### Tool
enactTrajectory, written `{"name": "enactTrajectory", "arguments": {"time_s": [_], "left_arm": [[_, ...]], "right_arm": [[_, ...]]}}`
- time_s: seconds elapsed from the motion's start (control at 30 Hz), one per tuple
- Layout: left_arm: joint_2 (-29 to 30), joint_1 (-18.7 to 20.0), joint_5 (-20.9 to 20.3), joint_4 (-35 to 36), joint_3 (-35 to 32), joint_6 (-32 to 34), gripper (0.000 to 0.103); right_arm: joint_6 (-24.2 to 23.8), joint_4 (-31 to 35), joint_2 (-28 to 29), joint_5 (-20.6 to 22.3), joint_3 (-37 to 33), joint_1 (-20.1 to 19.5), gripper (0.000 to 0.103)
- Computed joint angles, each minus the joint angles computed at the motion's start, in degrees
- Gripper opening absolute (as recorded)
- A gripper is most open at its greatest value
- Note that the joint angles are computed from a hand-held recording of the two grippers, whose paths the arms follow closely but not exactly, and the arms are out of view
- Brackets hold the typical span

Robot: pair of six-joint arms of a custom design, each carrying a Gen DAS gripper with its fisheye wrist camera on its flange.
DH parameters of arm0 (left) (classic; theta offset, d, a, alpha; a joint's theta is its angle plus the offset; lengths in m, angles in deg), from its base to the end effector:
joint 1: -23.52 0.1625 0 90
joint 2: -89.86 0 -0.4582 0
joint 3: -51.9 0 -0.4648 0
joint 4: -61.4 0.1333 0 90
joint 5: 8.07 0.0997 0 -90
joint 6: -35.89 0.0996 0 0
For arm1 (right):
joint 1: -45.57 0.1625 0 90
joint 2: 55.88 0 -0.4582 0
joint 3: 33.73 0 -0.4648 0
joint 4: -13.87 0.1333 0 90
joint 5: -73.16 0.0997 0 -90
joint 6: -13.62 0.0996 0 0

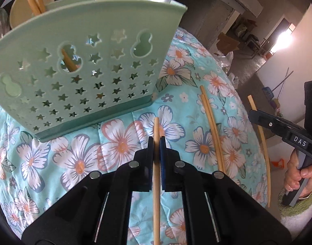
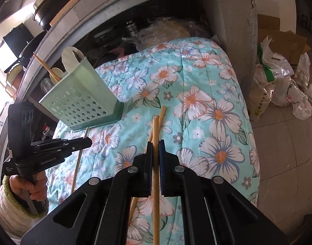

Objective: Organize utensils
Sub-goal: 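Lift the chopstick with the left tool while the right lifts its chopstick toward the holder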

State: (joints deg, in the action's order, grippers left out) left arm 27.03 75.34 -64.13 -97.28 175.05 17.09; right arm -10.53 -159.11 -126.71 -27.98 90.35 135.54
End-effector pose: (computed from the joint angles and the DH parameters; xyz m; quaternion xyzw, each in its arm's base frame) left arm -0.1915 -0.5491 0.0991 0.1396 0.9439 -0.2001 0.2226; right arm 0.1138 -0.5637 0.1875 0.1766 -0.9459 0.2300 0.1452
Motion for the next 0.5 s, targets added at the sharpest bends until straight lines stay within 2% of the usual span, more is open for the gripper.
{"name": "enactTrajectory", "arguments": {"time_s": [0.33,0.5], "left_arm": [[-13.3,-5.1,-1.4,-0.4,5.8,-1.7,0.005],[-18.7,-7.6,0.2,1.0,7.7,-2.1,0.005]], "right_arm": [[-1.3,3.6,-7.9,9.6,1.7,3.1,0.006],[-1.5,5.3,-9.4,14.5,1.5,4.5,0.006]]}}
